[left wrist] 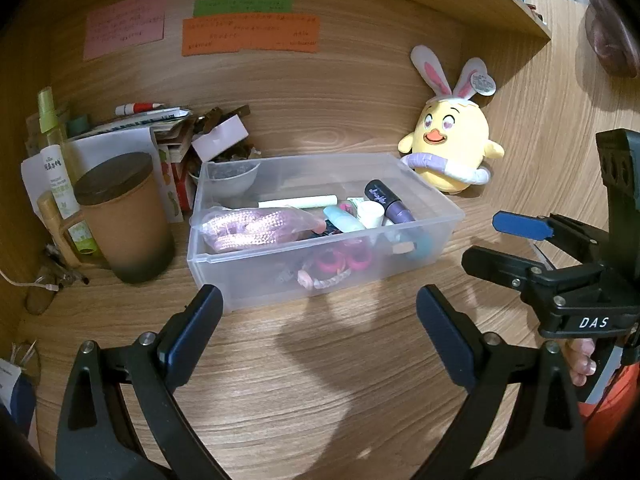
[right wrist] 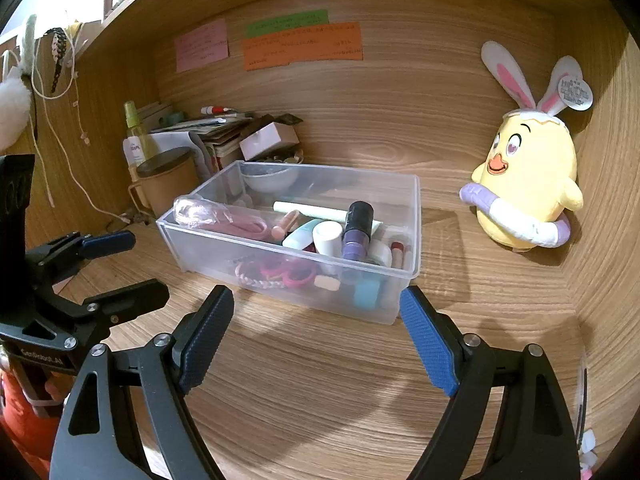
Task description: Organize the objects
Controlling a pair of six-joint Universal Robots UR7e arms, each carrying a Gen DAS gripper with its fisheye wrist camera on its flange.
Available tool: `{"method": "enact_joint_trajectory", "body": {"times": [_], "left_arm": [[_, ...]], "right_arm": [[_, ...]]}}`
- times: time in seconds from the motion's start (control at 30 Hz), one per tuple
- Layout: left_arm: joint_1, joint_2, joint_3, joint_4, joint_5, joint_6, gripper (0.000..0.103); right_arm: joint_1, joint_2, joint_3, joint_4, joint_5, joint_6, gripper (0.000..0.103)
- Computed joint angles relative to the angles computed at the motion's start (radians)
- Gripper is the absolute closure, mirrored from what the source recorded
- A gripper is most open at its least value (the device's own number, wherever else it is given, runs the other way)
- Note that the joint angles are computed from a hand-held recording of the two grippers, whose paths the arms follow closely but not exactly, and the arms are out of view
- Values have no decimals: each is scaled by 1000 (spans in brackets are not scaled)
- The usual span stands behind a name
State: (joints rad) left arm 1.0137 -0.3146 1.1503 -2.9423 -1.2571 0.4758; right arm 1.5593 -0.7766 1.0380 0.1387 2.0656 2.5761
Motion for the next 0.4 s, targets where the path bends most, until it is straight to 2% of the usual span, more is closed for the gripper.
{"method": "enact_joint_trajectory", "body": {"times": [0.4], "left_arm": [[6,4,-11,21,3,-20,4]], "right_arm": [[-7,13,-28,36,-7,20,20]]}}
